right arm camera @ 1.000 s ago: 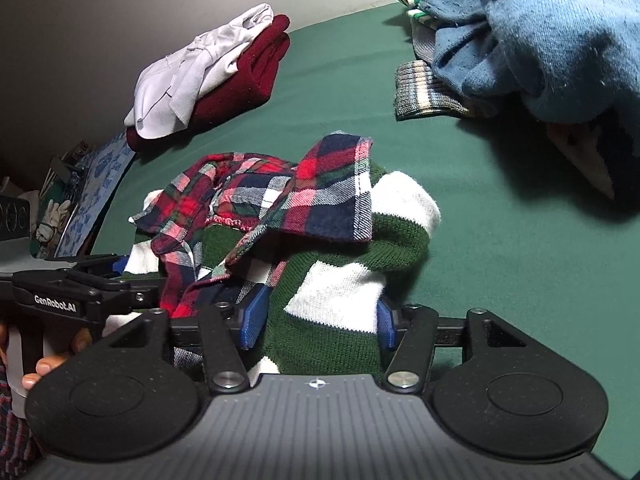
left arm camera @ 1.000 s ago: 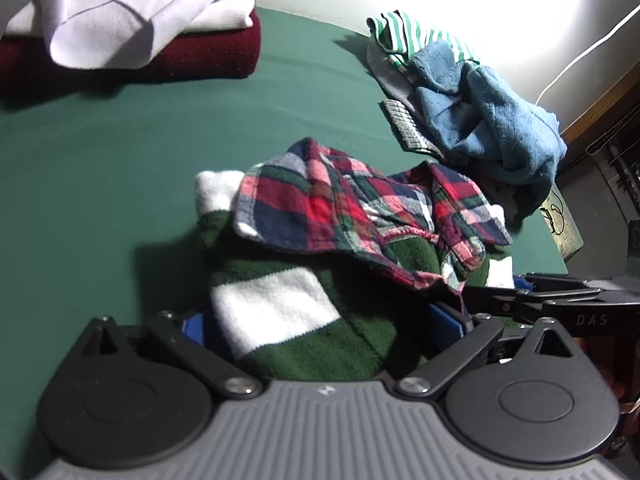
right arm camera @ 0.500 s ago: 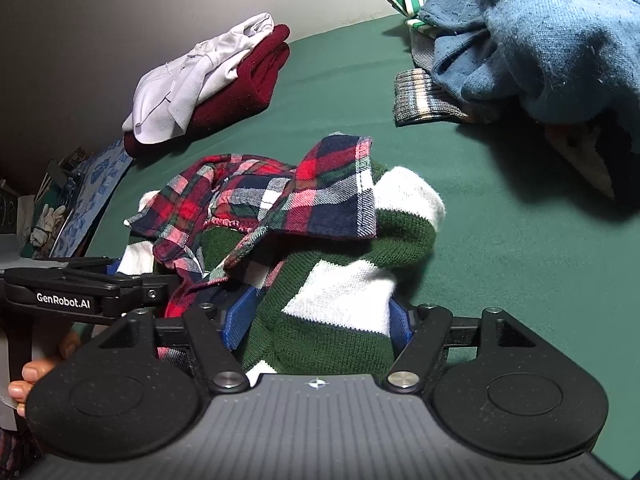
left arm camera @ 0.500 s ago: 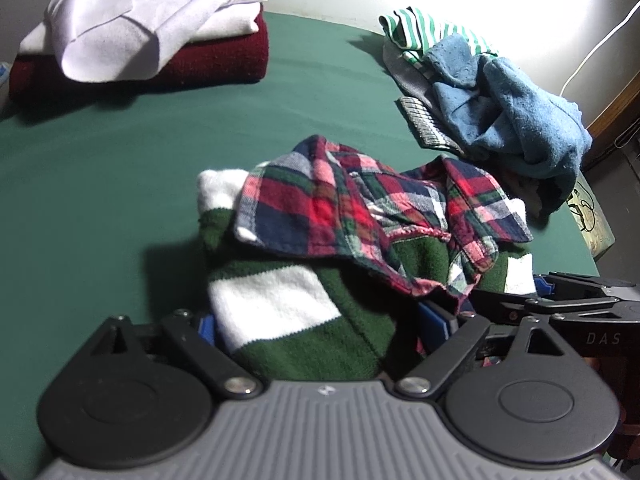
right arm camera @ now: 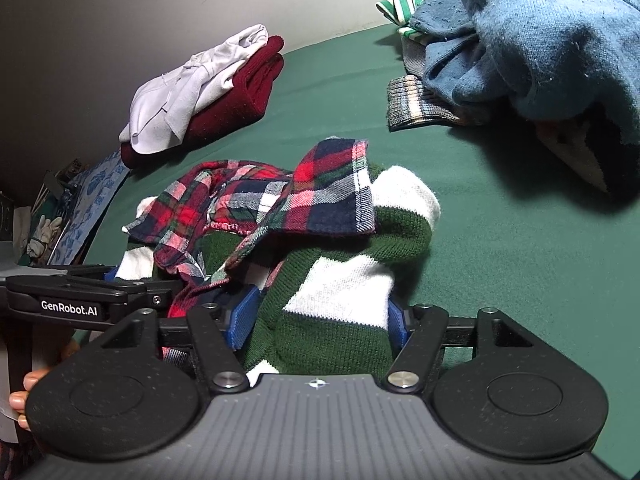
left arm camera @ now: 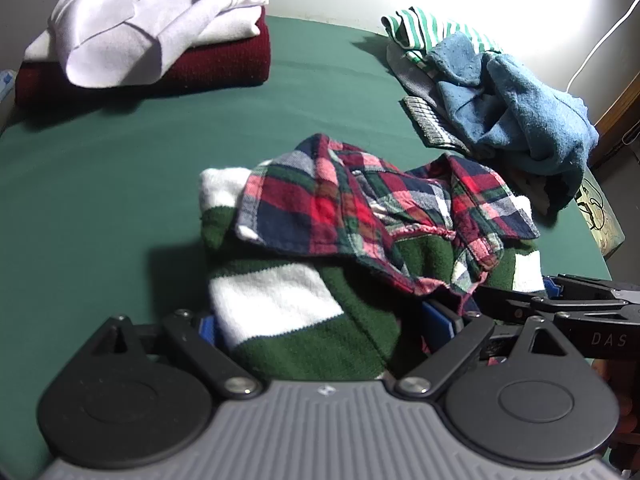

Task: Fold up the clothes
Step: 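Grasp the striped cardigan hem with the left gripper while the right gripper grasps it too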

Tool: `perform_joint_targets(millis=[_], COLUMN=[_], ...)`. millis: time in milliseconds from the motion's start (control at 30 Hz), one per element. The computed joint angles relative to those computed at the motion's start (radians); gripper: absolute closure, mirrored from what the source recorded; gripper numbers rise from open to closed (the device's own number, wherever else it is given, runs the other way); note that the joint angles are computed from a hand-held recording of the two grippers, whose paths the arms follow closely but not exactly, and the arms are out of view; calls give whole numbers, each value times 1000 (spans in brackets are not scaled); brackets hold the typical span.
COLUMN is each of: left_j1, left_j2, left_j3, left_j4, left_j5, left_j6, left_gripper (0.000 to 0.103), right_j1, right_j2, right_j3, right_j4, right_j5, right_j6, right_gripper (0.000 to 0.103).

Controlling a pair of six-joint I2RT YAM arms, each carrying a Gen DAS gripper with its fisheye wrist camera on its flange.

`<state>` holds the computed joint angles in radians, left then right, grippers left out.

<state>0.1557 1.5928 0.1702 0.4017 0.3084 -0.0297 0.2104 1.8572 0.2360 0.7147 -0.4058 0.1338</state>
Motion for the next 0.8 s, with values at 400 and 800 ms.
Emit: perform_joint_targets(millis=[400,800], left_j1=[-6,-16], left_j2=[-3,-38], left_j3=[-4,-21], left_j4=[10,7], left_j5=[-2,-13], left_j6=[-7,-18], left_gripper=[15,23], right_j1=[30,69], right_j2=[1,-39], right_j3=[-20,-31], right_j4=[42,29], right_j5=[38,93], right_j6=[20,32], right_gripper=[43,50])
